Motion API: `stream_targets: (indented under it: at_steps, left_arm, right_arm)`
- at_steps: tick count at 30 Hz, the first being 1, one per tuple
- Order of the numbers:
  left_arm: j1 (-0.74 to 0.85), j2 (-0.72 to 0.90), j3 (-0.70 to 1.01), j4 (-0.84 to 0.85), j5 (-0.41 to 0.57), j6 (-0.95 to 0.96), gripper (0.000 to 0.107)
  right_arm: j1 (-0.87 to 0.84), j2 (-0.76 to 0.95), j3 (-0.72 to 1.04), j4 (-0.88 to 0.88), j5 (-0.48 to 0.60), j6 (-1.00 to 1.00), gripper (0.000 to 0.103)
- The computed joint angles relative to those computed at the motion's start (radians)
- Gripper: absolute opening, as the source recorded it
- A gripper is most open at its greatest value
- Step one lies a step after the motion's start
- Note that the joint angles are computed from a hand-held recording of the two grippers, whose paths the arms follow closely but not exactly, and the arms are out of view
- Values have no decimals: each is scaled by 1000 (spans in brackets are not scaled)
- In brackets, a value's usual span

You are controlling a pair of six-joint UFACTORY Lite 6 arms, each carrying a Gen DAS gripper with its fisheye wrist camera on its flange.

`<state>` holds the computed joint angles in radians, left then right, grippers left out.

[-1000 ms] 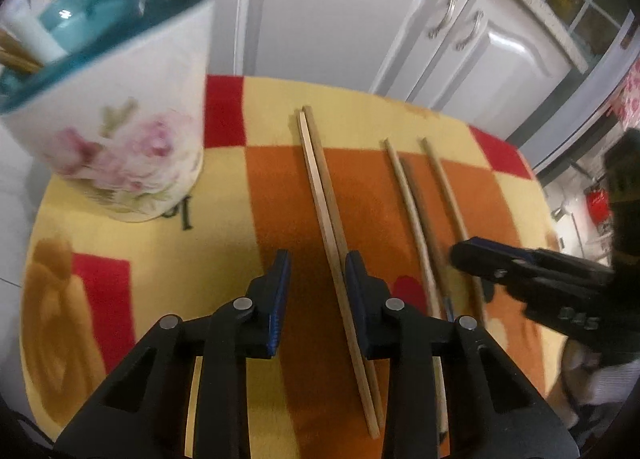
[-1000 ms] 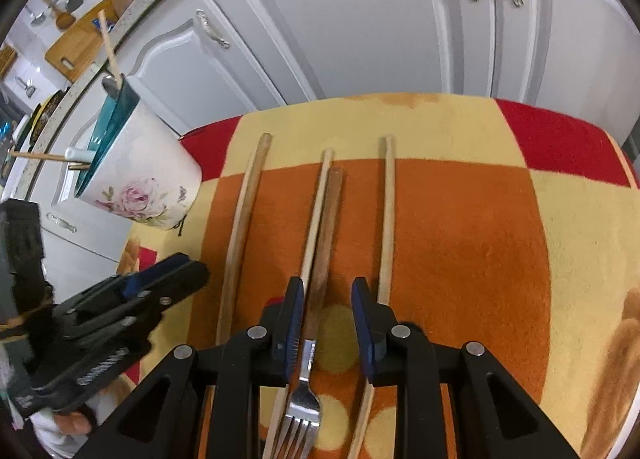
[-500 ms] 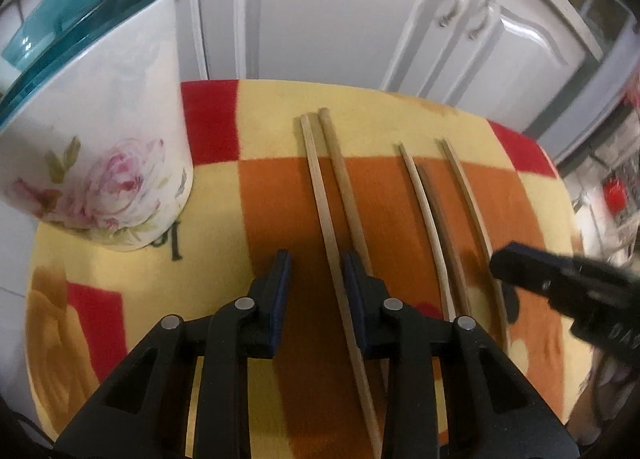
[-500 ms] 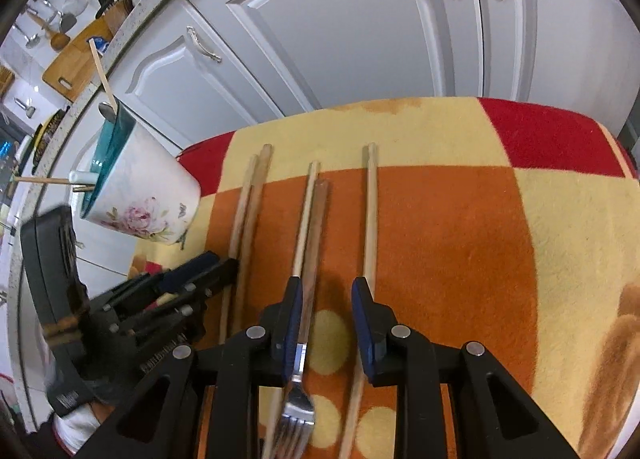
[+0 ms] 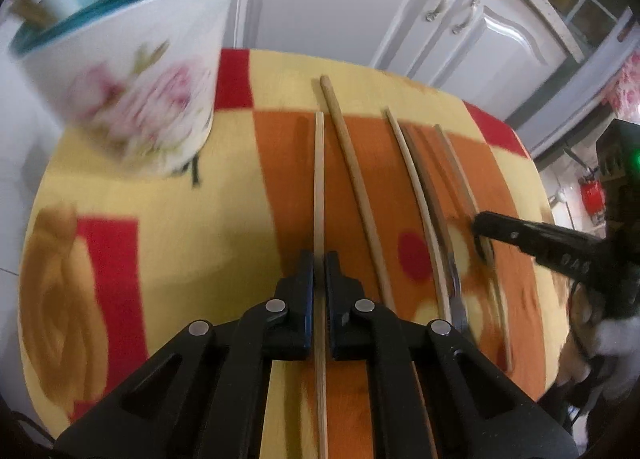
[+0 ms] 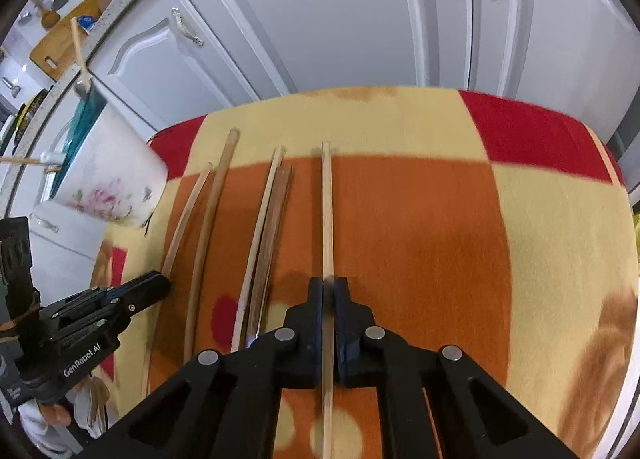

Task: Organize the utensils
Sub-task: 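Lift both chopsticks upright and carry them toward the floral holder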

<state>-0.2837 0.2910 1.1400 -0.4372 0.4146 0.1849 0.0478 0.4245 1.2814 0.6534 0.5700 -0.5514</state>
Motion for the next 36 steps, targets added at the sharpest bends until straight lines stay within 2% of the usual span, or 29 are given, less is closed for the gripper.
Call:
stream_targets:
  at_steps: [2,5,7,9,10,11,13,20,21,23,24,25,26,29,36]
  left_arm:
    - [-1,-74,-91,-18,6,28,4]
    - [-20,-160,-193,-4,13,39,4]
    - [-41,-190,-221,51,7,-6,4]
    - [-49,-177,-197,90,21,-41,6]
    - [-47,-161,-175,100,27,-51,9]
    - [-49,-135,-139,126,29,-80,14]
    - [-50,-99,-89,163,28,-112,21]
    - [-82,161,230,360,103,-262,25]
    - [-88,184,255,370,114,-266,25]
    - [-106,204,278,430,105,-303,25]
    - [-107,218,295,432,108,-292,24]
    - [-97,224,306,392,107,-248,9]
    - [-85,226,311,353,113,-210,4]
    - [-20,182,283,170,132,-47,4]
    - [91,-114,108,-34,159,158,4]
  right_arm:
    - [-34,-75,-94,52,30,-65,5]
    - [-58,-201,-255,6,47,-71,5]
    - [-74,-248,-308,4,63,-87,5]
    - [-72,-270,-319,-34,65,-50,10]
    - [-66,-272,-312,-48,50,-31,19]
    - [-60,-272,-305,-55,42,-22,23]
    - [-38,-232,-246,-91,30,23,23]
    - [48,-42,-23,-255,14,176,23]
    - [54,-33,-13,-260,0,172,22]
    - [67,-9,17,-290,-11,175,10]
    - [70,0,28,-293,-13,173,8]
    - [64,16,46,-273,-6,151,6]
    - [58,23,56,-263,3,140,5]
    - [26,7,67,-181,44,74,5]
    - [-53,-204,-15,29,145,-80,5]
